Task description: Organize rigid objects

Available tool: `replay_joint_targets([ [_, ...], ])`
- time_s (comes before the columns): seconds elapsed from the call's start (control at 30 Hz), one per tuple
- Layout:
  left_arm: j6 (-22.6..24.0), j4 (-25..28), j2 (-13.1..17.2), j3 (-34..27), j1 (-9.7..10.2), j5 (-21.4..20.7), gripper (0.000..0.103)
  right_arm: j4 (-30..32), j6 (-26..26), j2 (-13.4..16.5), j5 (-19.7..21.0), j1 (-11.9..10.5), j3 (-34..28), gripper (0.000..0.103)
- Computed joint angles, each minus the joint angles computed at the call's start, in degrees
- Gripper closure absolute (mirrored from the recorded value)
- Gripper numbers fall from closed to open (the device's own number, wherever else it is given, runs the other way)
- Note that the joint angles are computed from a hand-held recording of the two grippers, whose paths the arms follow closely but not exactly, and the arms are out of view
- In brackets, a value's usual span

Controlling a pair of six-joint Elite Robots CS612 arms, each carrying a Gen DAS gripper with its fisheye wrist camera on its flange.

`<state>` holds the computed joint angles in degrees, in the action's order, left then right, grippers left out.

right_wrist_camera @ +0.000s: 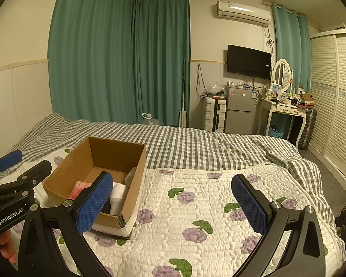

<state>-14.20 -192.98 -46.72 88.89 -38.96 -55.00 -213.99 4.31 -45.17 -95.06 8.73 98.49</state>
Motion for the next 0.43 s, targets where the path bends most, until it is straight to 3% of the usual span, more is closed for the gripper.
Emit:
replay_joint_targets([
  [0.43,0.1,0.9,0.2,-0.2,-0.17,0.5,0.019,0.1,-0.1,-0.1,0.3,-0.1,0.3,0.0],
])
